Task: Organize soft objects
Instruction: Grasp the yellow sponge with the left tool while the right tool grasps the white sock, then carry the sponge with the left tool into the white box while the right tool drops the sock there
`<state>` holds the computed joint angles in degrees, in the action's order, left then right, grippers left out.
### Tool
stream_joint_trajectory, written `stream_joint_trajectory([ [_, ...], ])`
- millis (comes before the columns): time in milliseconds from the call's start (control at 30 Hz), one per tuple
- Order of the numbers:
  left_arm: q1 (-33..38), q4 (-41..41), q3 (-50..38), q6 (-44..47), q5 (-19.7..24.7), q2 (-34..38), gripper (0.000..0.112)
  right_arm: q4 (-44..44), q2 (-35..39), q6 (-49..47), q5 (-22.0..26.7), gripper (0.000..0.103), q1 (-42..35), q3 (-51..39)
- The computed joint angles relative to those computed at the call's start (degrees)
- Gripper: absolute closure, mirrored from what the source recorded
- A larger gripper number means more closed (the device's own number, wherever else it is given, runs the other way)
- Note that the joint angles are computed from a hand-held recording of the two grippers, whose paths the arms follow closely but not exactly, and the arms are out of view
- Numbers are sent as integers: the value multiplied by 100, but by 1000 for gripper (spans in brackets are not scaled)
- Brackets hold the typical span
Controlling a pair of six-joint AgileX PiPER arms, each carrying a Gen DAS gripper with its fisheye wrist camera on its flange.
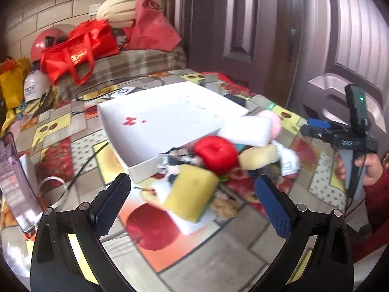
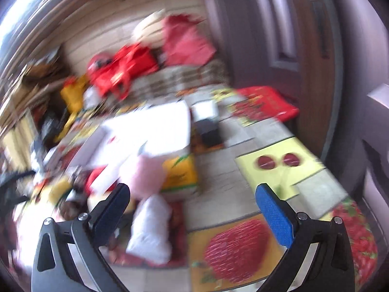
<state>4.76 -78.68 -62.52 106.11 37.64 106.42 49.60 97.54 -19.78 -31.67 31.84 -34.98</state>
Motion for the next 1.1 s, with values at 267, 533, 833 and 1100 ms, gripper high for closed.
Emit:
stream_joint_trajectory([
  [267,-177,1475,-1159,-1445,348,1073,33,1017,738,-1346,1175,11,-236,-1019],
  [533,-170,1437,-1097,-1387,442,1192,67,1594,913,-1971,1769,65,-304,-1205],
  [833,261,-641,-4,310,432,305,69,351,-328,-123,374,66,-28,86],
  [1100,-124,-1978,-233,683,-237,-77,68,521,-732,180,-1117,65,430,291],
])
